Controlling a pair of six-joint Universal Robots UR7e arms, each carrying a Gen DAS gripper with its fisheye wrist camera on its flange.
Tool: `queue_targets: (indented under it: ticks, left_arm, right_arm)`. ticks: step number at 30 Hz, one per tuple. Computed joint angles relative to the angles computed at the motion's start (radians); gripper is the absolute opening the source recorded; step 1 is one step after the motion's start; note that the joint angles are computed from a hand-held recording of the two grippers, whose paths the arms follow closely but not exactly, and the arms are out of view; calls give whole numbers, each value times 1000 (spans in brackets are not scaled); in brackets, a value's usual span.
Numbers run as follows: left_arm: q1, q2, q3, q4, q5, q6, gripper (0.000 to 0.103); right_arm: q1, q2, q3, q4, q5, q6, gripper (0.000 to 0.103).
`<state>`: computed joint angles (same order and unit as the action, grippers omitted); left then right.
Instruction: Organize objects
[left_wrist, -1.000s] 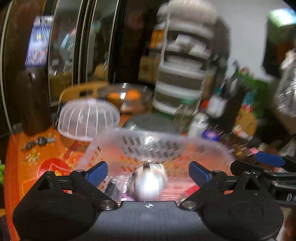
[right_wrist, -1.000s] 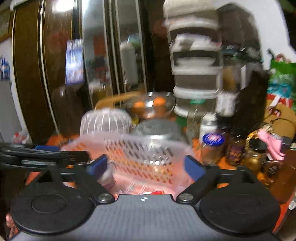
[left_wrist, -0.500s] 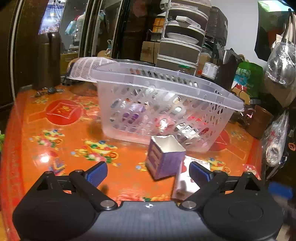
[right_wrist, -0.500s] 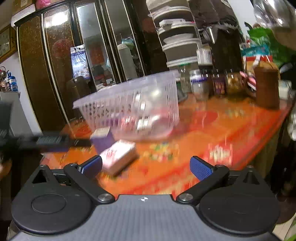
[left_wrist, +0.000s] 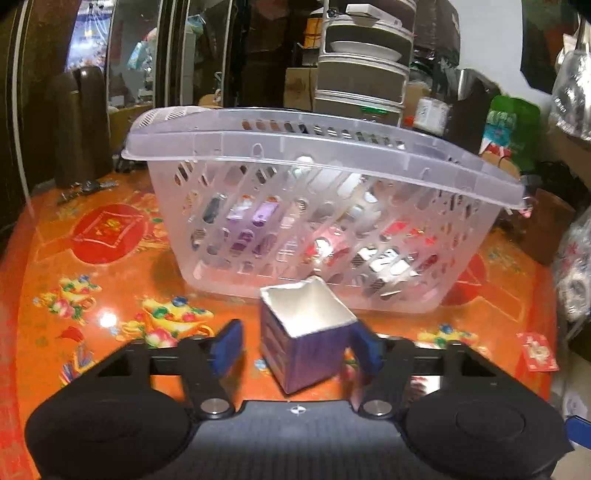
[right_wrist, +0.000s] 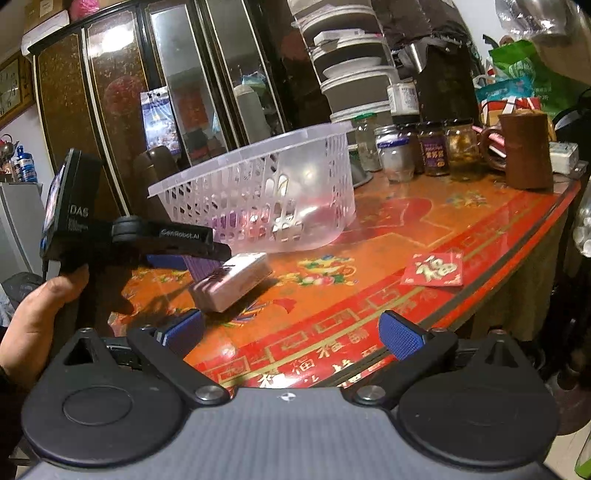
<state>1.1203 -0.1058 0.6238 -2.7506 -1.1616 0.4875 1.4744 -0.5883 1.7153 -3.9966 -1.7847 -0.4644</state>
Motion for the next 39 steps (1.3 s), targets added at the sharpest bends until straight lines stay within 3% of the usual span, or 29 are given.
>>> queue_targets:
  ticks: [6,7,9,15,21,23,27,33,36,39]
  left_arm:
    - [-3,15,-10,-22,23,44,60]
    - [-2,16,-16,-14,26,47,54]
    - [2,2,2,-20,17,57,54]
    - [17,-122,207,-160,-10,55,54]
    - [43,-229,374,-227,-44,-20,54]
    - [44,-236,401,-271,-20,-14,54]
    - [59,-257,418,-240,-60,-49,54]
    - [64,-272,446,-265,-71,-47,55]
    - [66,-281,466,-271,-77,-40,55]
    - [65,-289,485,-281,-82,-32,55]
  right_arm:
    - [11,23,-36,41,0,-18,103]
    - [14,27,-46,50,-2,-22,103]
    - [24,40,-73,68,-14,-40,103]
    - [53,84,-201,180,-71,-68,103]
    - [96,142,-374,360,-198,-55,103]
    - [113,161,-428,431,-256,-43,103]
    - [129,193,-510,516,-328,-37,102]
    - [147,229,-543,482,-385,-133,79]
    - [142,218,-512,445,-364,-144,67]
    - [136,182,-441,409,-336,-132,63]
